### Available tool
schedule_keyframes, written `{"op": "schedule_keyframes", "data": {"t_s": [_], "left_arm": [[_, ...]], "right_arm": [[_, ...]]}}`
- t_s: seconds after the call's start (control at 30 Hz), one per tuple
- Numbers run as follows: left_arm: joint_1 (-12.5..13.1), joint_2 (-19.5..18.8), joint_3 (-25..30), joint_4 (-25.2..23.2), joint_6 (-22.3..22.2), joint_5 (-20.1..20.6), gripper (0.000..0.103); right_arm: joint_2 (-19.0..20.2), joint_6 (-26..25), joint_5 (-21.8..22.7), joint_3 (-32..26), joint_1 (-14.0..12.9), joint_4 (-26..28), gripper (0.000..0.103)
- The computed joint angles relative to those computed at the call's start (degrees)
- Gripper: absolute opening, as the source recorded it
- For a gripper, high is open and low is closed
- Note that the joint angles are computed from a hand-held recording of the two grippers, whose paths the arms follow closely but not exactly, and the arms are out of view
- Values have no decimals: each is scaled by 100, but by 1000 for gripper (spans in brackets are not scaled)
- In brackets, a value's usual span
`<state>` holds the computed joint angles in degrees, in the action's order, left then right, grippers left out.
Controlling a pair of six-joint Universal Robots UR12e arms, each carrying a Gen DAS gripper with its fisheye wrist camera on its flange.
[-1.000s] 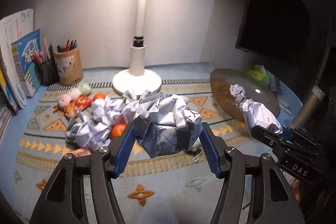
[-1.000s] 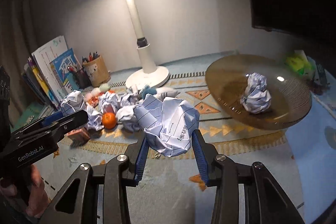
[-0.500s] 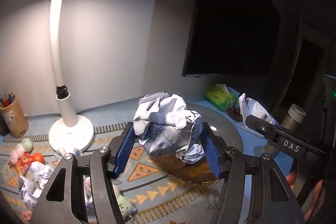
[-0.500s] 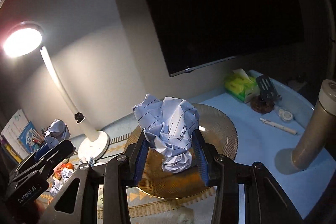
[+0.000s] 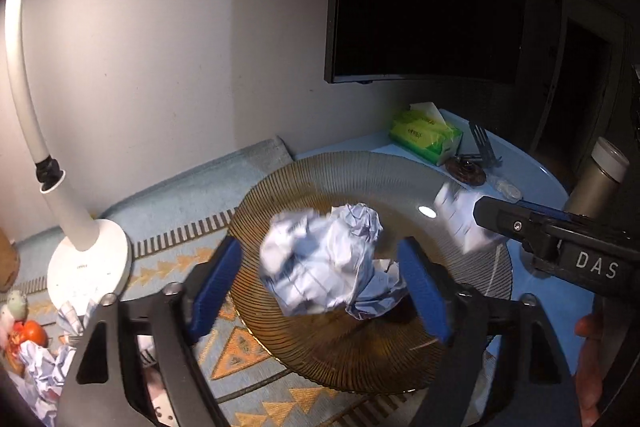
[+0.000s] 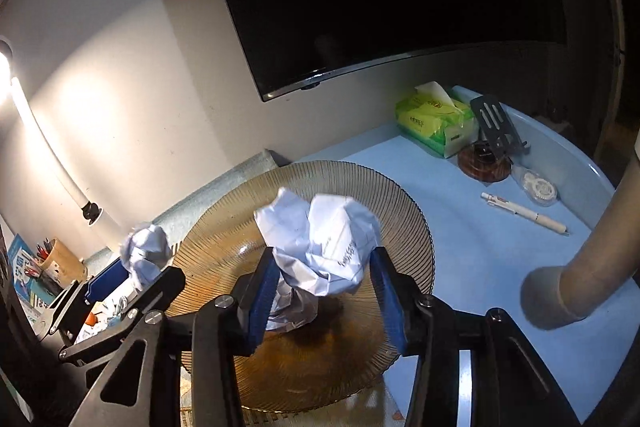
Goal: Organize objects
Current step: 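Carry both paper balls over the bowl and open both tools, then move both open tools back from the bowl toward the rug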
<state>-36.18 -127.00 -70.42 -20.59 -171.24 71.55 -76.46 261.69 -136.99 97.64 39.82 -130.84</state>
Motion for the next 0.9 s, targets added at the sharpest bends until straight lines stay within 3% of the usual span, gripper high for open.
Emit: {"op": "schedule_keyframes", "data": {"t_s": [0.03, 0.2, 0.33, 0.63, 0.9], "left_arm": [[26, 11, -35, 50, -93, -62, 89], [182, 167, -237, 73, -338, -310, 89], [357, 426, -620, 420, -647, -326, 89], [801, 1197, -1695, 1231, -1241, 37, 92], [1346, 1919, -2769, 1814, -1485, 721, 95]], "right_arm": [[-3, 41, -19, 18, -2, -14, 64], [-9, 158, -141, 12, 55, 108, 64], [30, 42, -158, -41, 125, -50, 64], [548, -1177, -29, -622, 416, -997, 65], [1276, -2197, 728, -1368, 566, -1719, 66]]}}
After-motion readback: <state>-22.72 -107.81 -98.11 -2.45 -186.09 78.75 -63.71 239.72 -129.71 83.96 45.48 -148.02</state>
